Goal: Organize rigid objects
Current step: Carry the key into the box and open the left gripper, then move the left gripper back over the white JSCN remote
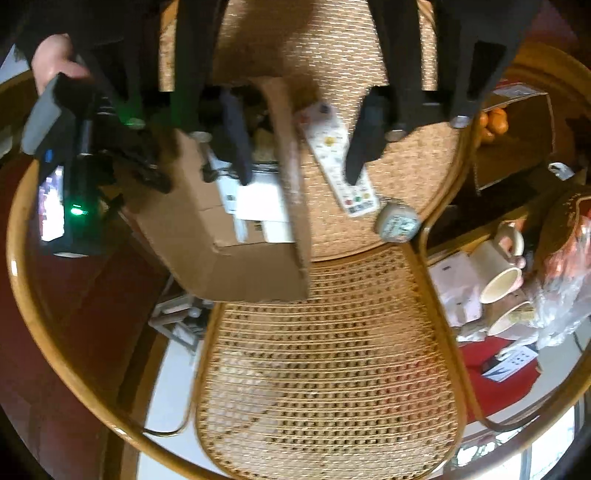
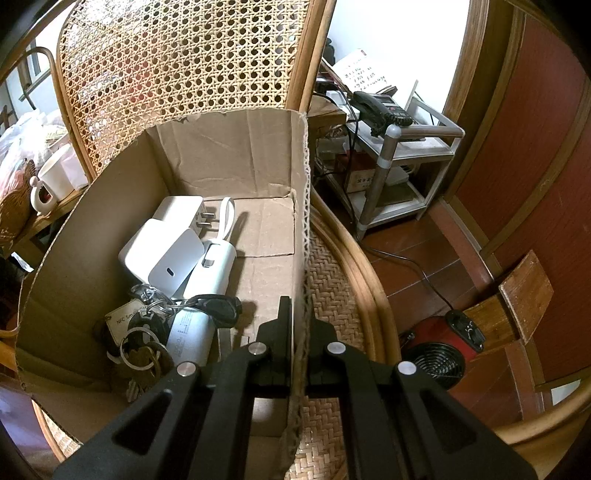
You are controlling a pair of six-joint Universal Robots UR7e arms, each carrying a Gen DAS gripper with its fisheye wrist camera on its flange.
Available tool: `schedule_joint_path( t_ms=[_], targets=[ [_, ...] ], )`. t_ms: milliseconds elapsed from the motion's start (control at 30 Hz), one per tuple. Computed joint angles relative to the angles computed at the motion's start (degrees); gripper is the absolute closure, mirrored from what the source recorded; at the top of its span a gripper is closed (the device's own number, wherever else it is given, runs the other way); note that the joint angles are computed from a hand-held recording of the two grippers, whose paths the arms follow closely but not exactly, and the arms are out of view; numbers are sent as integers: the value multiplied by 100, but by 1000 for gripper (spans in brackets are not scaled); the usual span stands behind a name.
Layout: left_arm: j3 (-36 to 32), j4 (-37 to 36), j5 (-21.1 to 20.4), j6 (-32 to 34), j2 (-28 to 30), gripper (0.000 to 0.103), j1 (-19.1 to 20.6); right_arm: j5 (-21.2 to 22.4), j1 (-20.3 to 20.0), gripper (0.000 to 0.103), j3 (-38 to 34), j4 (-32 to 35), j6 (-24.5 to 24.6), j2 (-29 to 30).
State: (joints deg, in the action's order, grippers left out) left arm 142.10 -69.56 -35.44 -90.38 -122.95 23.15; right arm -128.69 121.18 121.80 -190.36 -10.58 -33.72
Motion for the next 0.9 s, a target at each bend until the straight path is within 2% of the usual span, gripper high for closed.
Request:
schedule_joint_path(
  t_ms=[67, 100, 167, 267, 433, 533, 633, 700, 800, 900],
  targets=[
    [-99, 339, 79, -256, -14, 33, 66, 6, 1, 97, 10, -13, 22, 8],
    [-155, 483, 112, -375, -24, 24, 125, 7, 2, 97, 15, -19, 21, 9],
    [-241, 650, 226, -576, 9, 14, 328, 11, 0, 97, 15, -13, 19, 6],
    [-338, 642, 333, -538, 168, 13, 813, 24, -4, 97, 25, -10, 12, 2],
    [-307, -197, 309, 289, 311, 13, 1637, 32, -11, 97, 26, -9, 7, 2],
    [-270, -620, 279, 657, 427, 13, 1985, 30, -12, 97, 25, -13, 1, 3],
    [-202, -1358, 328, 1366, 576, 13, 2399, 40, -18, 97, 43, -29, -3, 10],
    [-34, -2323, 281, 2123, 454, 13, 2657, 34, -6, 97, 44, -20, -2, 13],
    [124, -3615, 89, 2899, 402, 13, 3162, 37, -1, 97, 43, -16, 0, 17],
    [246, -4619, -187, 3352, 406, 13, 3569, 36, -2, 97, 41, -17, -9, 15]
  ],
)
